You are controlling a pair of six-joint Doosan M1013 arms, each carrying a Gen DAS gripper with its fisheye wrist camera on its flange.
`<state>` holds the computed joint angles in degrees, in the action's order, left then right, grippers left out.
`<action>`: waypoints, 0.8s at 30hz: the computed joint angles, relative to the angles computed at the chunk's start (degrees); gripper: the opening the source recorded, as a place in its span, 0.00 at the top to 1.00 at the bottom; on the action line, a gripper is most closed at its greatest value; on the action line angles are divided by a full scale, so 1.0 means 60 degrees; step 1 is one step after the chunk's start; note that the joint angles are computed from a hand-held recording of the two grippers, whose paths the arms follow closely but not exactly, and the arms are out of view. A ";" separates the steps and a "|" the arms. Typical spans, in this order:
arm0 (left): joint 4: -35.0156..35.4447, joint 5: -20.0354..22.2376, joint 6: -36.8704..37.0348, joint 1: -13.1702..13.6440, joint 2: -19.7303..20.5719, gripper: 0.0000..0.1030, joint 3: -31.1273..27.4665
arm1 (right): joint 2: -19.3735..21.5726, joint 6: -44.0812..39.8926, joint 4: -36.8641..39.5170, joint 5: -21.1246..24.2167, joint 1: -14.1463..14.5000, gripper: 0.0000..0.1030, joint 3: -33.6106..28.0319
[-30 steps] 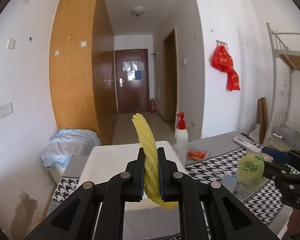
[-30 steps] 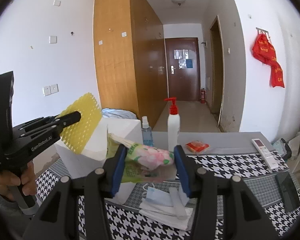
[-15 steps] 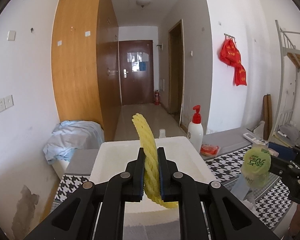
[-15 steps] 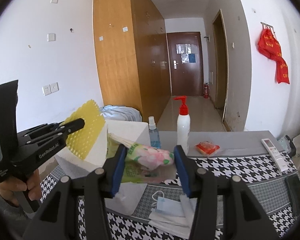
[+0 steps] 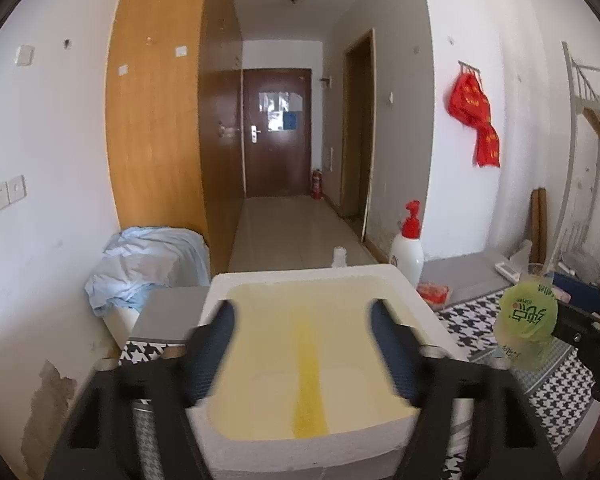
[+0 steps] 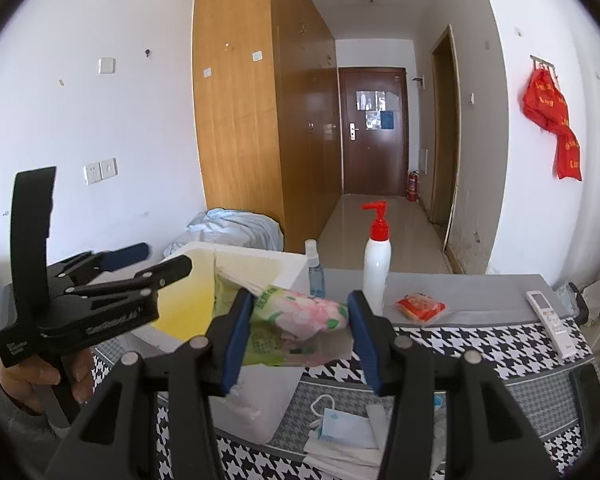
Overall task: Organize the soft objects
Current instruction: 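Open the left gripper to drop the yellow rope into the foam box, then lower the green bag into the foam box and open the right gripper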
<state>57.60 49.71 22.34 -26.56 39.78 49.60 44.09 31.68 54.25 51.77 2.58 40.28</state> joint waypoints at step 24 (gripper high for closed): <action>0.2094 0.0808 -0.2288 -0.0170 -0.1011 0.01 0.1678 | 0.0390 0.0079 -0.0367 0.0598 0.0439 0.49 -0.0918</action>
<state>70.16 54.56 8.61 -27.57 33.72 59.67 46.43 32.16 52.04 55.36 5.22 34.77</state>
